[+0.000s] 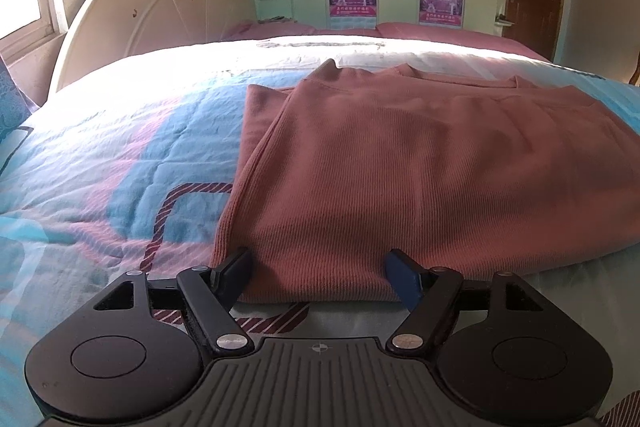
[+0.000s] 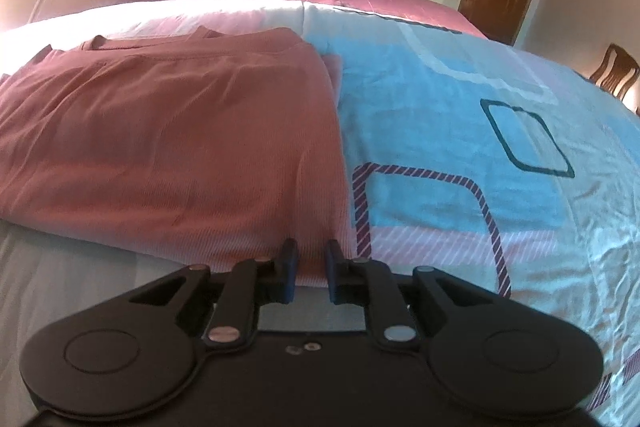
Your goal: Fold small clothes
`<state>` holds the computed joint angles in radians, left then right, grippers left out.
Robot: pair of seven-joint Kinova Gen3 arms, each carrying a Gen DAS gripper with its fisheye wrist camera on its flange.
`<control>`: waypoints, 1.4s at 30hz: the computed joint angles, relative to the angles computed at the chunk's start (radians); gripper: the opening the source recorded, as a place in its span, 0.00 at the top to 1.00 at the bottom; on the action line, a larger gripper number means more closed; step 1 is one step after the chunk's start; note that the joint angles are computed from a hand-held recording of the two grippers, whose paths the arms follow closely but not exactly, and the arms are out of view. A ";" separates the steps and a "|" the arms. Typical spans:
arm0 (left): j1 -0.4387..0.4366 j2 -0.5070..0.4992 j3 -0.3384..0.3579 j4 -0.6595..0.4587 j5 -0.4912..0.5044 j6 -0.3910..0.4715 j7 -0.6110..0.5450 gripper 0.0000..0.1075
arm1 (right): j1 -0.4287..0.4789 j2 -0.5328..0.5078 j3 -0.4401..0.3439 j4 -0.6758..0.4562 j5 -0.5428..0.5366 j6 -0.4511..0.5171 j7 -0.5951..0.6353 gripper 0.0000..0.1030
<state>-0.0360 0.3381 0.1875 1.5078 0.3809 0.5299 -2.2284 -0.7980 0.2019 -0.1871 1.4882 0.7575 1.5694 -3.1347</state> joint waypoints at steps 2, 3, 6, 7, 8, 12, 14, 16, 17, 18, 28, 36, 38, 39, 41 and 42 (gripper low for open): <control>0.011 0.001 -0.022 -0.005 0.028 0.013 -0.015 0.31 | -0.003 -0.009 -0.003 0.022 0.010 -0.014 -0.017 0.87; 0.034 0.003 -0.061 -0.012 0.065 0.029 -0.041 0.31 | -0.007 -0.008 -0.006 0.027 0.017 -0.012 -0.022 0.87; 0.091 0.012 -0.144 -0.057 0.077 0.101 -0.051 0.24 | -0.016 0.015 -0.008 0.009 0.027 0.014 0.009 0.86; 0.135 0.009 -0.191 -0.067 0.049 0.112 -0.025 0.12 | -0.016 0.014 -0.006 0.007 0.025 0.013 0.012 0.85; 0.179 0.004 -0.237 -0.065 0.015 0.108 -0.010 0.04 | -0.014 0.007 -0.003 0.008 0.020 0.005 0.009 0.85; 0.215 -0.057 -0.311 0.013 0.044 0.079 -0.097 0.04 | 0.013 -0.080 -0.032 0.055 0.003 -0.066 -0.071 0.75; 0.131 -0.090 -0.246 0.059 0.125 0.079 -0.135 0.05 | -0.026 -0.093 -0.044 0.063 0.055 -0.037 -0.114 0.60; 0.038 -0.097 -0.176 0.058 0.207 0.138 -0.108 0.14 | -0.028 -0.107 -0.071 0.074 0.089 -0.047 -0.154 0.42; -0.008 -0.086 -0.140 0.045 0.247 0.179 -0.070 0.24 | -0.032 -0.116 -0.073 0.082 0.103 -0.069 -0.170 0.40; -0.054 -0.068 -0.101 0.033 0.288 0.209 -0.029 0.29 | -0.022 -0.121 -0.083 0.086 0.114 -0.099 -0.169 0.42; -0.192 0.055 0.039 0.074 0.694 0.086 -0.005 0.35 | 0.080 -0.046 -0.017 0.004 0.128 -0.385 -0.058 0.99; -0.071 0.166 -0.090 -0.034 0.790 0.087 0.030 0.89 | 0.116 0.126 0.081 -0.166 0.058 -0.563 0.135 0.99; -0.123 0.162 -0.029 -0.018 0.837 0.076 -0.020 0.91 | 0.117 0.152 0.101 -0.197 0.033 -0.588 0.168 0.99; -0.154 0.146 0.009 -0.002 0.861 0.066 -0.060 0.91 | 0.113 0.160 0.113 -0.206 0.026 -0.599 0.180 0.99; -0.181 0.138 0.030 0.019 0.912 0.072 -0.125 0.91 | 0.106 0.166 0.132 -0.206 0.016 -0.630 0.192 0.99; -0.173 0.145 0.012 0.023 0.925 0.081 -0.133 0.91 | 0.128 0.177 0.114 -0.217 -0.009 -0.629 0.214 0.99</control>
<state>-0.2090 0.4831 0.1995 1.5312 1.3062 0.6104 -2.3610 -0.6696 0.3786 -0.0732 1.2710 0.7483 0.9402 -2.9205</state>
